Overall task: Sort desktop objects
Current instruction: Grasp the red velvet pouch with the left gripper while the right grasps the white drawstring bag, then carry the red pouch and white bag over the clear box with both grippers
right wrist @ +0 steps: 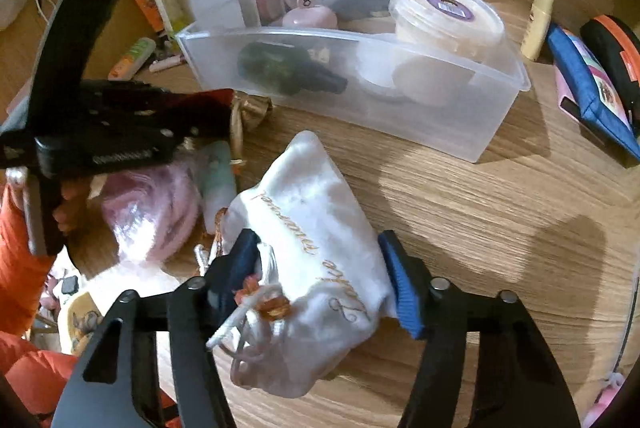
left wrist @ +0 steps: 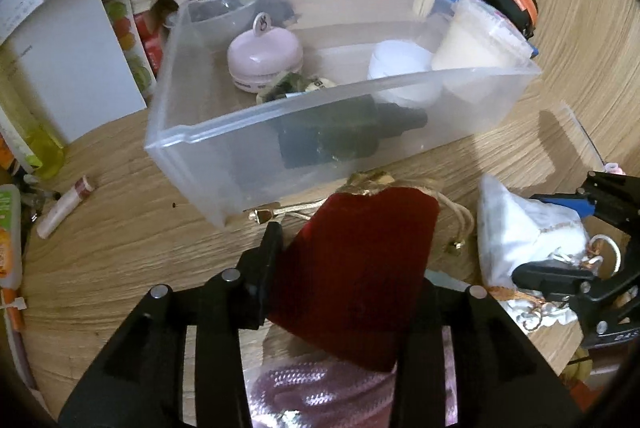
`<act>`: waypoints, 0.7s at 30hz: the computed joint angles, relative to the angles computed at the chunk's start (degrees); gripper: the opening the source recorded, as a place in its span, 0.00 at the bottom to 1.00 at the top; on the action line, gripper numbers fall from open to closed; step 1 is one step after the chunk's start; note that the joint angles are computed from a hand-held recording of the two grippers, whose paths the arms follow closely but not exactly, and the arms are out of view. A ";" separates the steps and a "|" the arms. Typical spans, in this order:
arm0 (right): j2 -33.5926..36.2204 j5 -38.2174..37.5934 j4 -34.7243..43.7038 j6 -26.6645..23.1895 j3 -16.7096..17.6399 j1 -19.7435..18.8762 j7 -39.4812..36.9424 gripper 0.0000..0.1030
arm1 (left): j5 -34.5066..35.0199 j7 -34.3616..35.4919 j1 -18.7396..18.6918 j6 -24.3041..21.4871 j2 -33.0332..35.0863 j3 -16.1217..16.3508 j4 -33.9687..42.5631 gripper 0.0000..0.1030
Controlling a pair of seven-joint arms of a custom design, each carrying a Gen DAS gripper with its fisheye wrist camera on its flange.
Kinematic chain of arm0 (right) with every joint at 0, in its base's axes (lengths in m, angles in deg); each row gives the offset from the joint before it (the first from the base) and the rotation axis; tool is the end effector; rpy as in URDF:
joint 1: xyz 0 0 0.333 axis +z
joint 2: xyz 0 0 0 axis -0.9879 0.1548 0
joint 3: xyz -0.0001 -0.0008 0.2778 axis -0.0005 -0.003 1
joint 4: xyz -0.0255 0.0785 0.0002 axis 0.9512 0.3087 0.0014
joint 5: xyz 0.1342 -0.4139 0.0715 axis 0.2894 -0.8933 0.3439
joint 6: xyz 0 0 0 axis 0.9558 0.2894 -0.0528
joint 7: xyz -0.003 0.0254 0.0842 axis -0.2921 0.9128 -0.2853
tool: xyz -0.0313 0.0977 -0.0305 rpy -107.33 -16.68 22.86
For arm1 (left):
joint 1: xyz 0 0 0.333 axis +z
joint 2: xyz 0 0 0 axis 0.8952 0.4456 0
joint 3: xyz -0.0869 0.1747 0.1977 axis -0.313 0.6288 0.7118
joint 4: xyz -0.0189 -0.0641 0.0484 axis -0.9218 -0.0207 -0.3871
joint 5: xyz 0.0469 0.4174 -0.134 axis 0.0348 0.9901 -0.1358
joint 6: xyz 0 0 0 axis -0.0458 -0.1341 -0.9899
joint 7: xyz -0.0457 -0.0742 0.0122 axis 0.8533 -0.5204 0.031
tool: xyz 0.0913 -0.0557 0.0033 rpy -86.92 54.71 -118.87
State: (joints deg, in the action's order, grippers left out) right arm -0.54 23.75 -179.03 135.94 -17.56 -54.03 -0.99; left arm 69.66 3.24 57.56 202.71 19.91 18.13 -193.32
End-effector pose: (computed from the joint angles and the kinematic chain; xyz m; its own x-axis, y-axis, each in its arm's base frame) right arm 0.5197 0.3846 0.5053 0.7411 -0.6579 -0.1337 -0.6055 -0.5688 -0.5566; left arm 0.4903 -0.1980 0.5008 -0.0234 -0.9992 0.0336 -0.8385 0.0013 -0.5448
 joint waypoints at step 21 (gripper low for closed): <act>-3.81 5.13 -0.34 12.42 -0.69 1.81 -1.69 0.26 | 2.49 -5.91 3.83 7.64 -12.92 -2.15 -6.95 0.03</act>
